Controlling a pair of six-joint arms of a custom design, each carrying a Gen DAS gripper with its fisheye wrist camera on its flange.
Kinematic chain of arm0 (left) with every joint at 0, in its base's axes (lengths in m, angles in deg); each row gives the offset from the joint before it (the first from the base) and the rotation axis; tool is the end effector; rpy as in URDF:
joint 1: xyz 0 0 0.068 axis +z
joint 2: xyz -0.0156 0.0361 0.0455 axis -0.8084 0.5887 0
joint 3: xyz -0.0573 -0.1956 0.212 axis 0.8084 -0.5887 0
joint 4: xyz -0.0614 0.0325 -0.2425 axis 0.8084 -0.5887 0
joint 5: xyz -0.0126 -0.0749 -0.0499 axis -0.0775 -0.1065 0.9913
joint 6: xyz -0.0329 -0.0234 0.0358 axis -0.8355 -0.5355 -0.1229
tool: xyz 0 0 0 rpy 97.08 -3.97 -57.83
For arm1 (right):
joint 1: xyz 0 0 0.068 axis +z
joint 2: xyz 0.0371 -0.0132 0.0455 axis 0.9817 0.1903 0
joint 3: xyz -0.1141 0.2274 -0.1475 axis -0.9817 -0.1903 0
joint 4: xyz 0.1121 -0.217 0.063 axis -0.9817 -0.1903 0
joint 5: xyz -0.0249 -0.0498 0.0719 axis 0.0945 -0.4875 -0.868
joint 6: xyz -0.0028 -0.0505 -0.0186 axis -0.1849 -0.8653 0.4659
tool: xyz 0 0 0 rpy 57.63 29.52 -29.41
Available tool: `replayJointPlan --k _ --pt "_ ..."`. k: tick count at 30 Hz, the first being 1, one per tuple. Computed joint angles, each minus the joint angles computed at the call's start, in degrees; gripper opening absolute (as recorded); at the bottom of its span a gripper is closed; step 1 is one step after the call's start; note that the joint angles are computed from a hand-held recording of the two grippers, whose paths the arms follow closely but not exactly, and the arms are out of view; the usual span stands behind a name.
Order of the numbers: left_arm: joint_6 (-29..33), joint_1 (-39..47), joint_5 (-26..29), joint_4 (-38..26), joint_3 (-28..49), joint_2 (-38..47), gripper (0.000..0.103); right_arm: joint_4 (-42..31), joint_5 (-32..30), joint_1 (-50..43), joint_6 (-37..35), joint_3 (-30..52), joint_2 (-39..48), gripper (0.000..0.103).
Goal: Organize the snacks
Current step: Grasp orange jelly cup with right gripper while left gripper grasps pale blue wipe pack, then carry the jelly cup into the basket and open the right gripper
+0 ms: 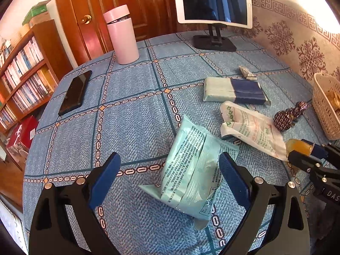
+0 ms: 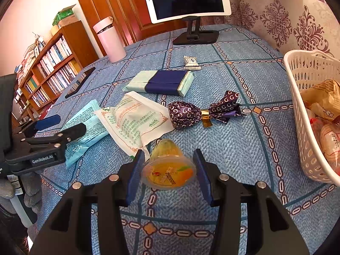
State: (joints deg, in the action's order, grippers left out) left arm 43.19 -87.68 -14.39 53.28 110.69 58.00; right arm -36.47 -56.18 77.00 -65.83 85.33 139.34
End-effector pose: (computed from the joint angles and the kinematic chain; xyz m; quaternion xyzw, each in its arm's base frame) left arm 0.2826 -0.1640 0.1393 -0.1135 0.9275 0.1220 0.3345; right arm 0.3493 0.0085 0.1427 -0.2276 0.8952 0.2447 0.2950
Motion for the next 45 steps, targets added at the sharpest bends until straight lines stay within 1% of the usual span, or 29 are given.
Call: replayJointPlan --k 4,6,9,12,14,15,17,19,21,28,37,45 --pt "1.59 -0.20 -0.35 2.55 -0.54 1.04 0.095 0.18 0.35 0.18 0.07 -0.10 -0.13 0.048" --pt "1.62 -0.17 0.51 3.35 -1.01 0.84 0.095 0.24 0.48 0.25 0.00 -0.17 -0.20 0.048" --pt "3.23 -1.13 1.54 4.93 -2.08 0.55 0.095 0.32 0.52 0.27 -0.01 -0.27 -0.26 0.048" --pt "4.18 -2.10 0.22 3.64 -1.11 1.83 0.095 0.58 0.73 0.34 0.01 -0.54 -0.46 0.048" --pt "3.86 -1.52 0.66 3.64 -1.01 2.25 0.094 0.50 0.79 0.29 0.04 -0.65 -0.62 0.048" --pt "3.33 -1.06 1.12 4.03 -1.25 2.28 0.091 0.24 0.66 0.13 -0.04 -0.60 -0.65 0.048" --pt "1.79 -0.09 2.23 4.67 -2.10 1.78 0.075 -0.17 0.38 -0.21 -0.20 -0.77 -1.02 0.048" --pt "0.24 0.12 2.70 5.66 -3.52 0.38 0.057 -0.09 -0.05 -0.64 -0.44 -1.50 -1.93 0.048" --pt "-1.25 -0.18 2.40 6.19 -4.94 -1.25 0.052 -0.03 -0.81 -1.05 -0.59 -2.12 -3.02 0.048" --pt "-5.91 -2.49 -1.39 3.32 -6.52 -5.84 0.050 -0.43 -2.93 -1.53 -0.81 -3.75 -6.35 0.048" --pt "-8.30 -6.20 -5.00 -1.25 -4.44 -9.47 0.050 -1.75 -4.73 -3.16 -1.53 -4.68 -9.00 0.048" --pt "-8.43 -8.84 -6.65 -3.36 -1.92 -9.43 0.050 -2.68 -8.45 -7.38 0.12 -3.14 -12.21 0.048"
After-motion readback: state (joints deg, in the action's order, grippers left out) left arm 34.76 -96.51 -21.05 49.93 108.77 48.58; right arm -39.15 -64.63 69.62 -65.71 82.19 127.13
